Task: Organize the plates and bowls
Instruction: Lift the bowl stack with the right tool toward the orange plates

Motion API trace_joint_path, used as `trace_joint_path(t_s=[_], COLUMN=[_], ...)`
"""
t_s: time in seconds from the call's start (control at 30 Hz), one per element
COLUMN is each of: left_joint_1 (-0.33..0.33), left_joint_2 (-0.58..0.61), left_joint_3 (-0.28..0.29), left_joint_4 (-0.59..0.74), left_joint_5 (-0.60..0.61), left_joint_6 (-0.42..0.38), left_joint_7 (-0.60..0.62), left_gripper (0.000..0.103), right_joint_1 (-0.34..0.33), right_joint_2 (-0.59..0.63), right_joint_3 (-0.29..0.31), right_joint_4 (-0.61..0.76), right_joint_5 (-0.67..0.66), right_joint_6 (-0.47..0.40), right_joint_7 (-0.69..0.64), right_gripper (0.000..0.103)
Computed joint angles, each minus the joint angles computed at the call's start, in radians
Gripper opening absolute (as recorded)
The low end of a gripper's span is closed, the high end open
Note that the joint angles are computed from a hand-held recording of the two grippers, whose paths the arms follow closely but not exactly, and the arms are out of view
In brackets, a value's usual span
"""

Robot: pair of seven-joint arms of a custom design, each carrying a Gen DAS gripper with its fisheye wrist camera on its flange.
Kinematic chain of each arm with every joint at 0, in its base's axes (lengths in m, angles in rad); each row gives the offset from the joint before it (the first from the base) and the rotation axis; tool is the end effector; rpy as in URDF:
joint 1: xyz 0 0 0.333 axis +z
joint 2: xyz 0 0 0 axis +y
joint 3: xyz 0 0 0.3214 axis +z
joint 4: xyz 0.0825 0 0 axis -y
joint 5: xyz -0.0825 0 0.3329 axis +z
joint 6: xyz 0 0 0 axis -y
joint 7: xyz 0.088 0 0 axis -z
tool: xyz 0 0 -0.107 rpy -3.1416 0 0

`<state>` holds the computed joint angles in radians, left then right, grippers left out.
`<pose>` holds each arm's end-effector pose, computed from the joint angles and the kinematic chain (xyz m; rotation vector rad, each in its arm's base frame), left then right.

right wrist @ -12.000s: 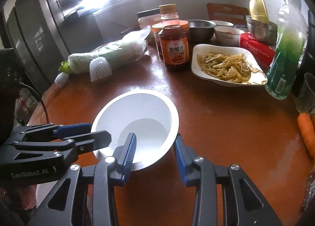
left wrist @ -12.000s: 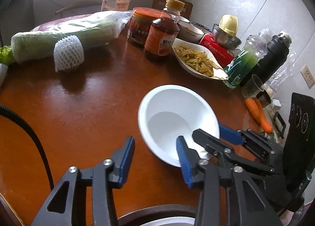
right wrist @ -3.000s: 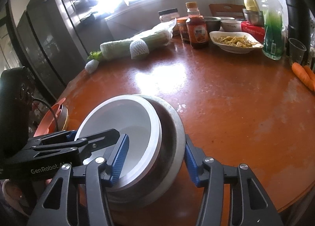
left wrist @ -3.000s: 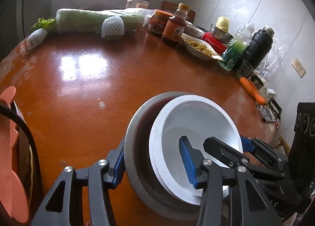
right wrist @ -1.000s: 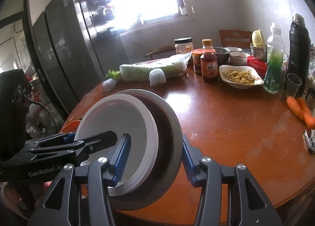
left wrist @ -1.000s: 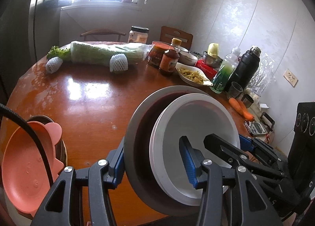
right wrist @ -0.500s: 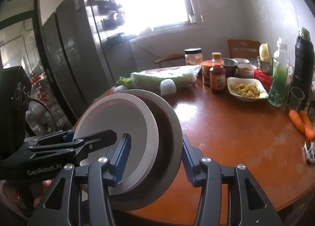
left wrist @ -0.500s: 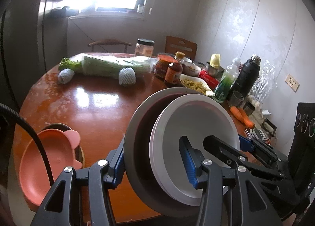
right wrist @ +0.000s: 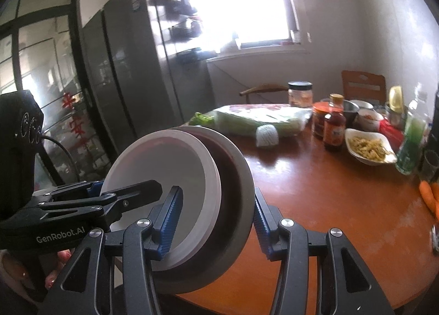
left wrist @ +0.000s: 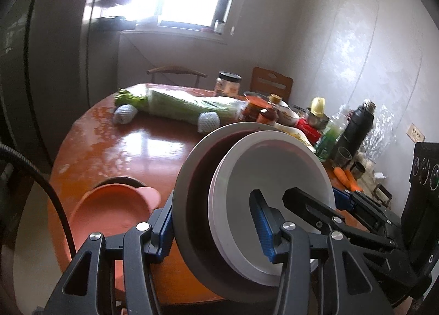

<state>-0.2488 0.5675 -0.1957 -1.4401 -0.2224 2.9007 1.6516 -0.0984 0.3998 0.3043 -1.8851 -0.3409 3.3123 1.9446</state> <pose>0.6671 -0.2600 0.4977 -1.5734 2.0332 -1.1959 0.6235 0.1350 0.4705 -1.6086 1.4386 -0.6229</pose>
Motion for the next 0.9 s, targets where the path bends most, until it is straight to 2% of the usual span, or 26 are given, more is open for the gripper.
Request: trace_joint_path(t_s=[0.23,0.5,0.6,0.9], left_joint_1=[0.039,0.095,0.121,0.159], left_joint_2=[-0.049,-0.107,-0.124,-0.143], left_joint_3=[0.017,0.026,0.015,0.003], left_joint_4=[-0.079,-0.177,-0.210,-0.260], left_joint_5=[-0.019,-0.040,-0.058,-0.095], left_joint_6=[0.039,0.076,0.093,0.098], left_joint_7=[-0.012,-0.006,0.004,0.029], left_gripper=[0.050,0.050,0.050,0.050], right_joint_1=[0.017,0.062,0.091,0.182], right_joint_2=[0.071,0.159,0.187,0.217], right_joint_3=[0.061,0.117,0.120,0.072], right_joint_4=[0.117,0.244,0.291,0.354], right_joint_5=[0.011,0.089,0.121,0.212], right_joint_6=[-0.060,-0.133,-0.165,-0.223], right_joint_7=[-0.067,-0.187,-0.228,-0.317], right_gripper=[0.052,0.052,0.052,0.052])
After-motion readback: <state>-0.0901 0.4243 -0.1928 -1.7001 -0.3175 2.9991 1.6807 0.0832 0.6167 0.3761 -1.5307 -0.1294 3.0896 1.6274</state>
